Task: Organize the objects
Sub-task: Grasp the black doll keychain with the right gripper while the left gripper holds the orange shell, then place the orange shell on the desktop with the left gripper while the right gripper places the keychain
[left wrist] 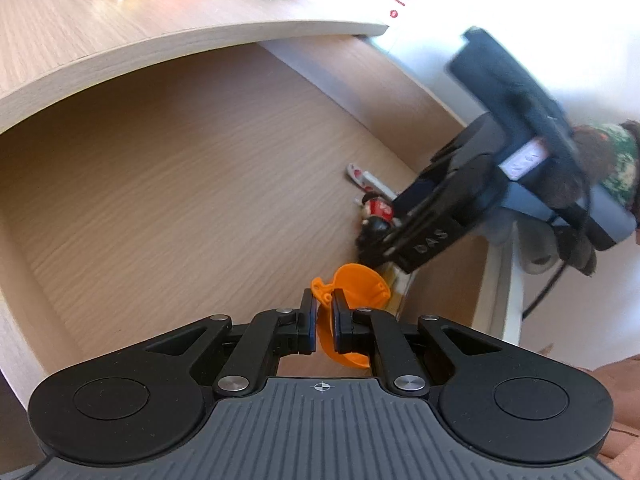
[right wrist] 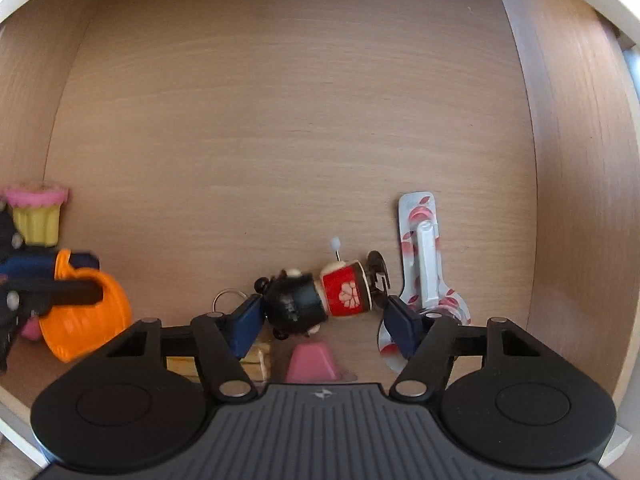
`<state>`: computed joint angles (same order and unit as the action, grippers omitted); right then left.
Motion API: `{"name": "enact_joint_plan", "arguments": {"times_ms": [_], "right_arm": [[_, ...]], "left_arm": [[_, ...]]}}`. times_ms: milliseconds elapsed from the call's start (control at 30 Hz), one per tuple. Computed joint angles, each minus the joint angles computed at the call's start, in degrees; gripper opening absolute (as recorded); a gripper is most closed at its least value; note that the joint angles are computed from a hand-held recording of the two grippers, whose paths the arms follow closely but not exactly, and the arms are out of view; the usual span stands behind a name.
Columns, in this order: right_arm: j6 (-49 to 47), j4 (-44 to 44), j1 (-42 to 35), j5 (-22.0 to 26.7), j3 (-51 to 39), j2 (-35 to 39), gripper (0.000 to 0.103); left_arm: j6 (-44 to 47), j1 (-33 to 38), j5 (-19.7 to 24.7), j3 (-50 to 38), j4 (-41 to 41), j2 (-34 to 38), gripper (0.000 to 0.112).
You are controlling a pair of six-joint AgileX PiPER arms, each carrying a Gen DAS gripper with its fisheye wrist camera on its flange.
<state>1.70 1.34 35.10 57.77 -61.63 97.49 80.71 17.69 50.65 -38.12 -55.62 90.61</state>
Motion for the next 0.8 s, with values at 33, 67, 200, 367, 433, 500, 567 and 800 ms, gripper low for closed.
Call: {"name": "enact_joint_plan", "arguments": {"times_ms": [33, 67, 200, 367, 433, 500, 567, 800], "right_arm": [[-0.34, -0.31, 0.29, -1.26, 1.24, -1.46, 0.064], [-0.84, -0.27, 0.37, -2.28, 2.34, -2.98, 0.064], [-4.49, 3.11, -1.08, -5.64, 6.17, -9.62, 0.064], [-12.36, 10.63, -4.89, -8.47, 11.04, -17.67, 0.064], [-16.91, 15.24, -7.36, -8.75, 12.29, -22.06, 0.063], [-23.04, 21.62, -11.63, -8.19, 11.9, -27.22, 0.063], [-29.4, 28.78, -17.22, -7.2, 9.09, -31.64, 0.063], [-31.02, 33.8, -22.71, -14.66, -12.31, -24.18, 0.064]], "left_arm": [[-0.65, -0.73, -1.04, 0.17, 0.27, -0.28, 0.01], [-1.39, -1.37, -2.13, 0.34, 0.67, -0.59, 0.01], [-4.74, -4.16, -6.81, 1.34, 2.27, -2.07, 0.01], [-9.64, -7.47, -10.96, 2.35, 5.81, -6.11, 0.01], [-11.43, -5.7, -6.96, 0.53, 6.37, -9.78, 0.01], [-13.27, -3.71, -3.99, -2.91, 5.41, -15.74, 0.01], [-14.17, -2.01, -2.66, -7.92, 2.89, -20.42, 0.01], [-29.59, -6.26, -14.46, -25.46, 7.79, -13.41, 0.01]]}}
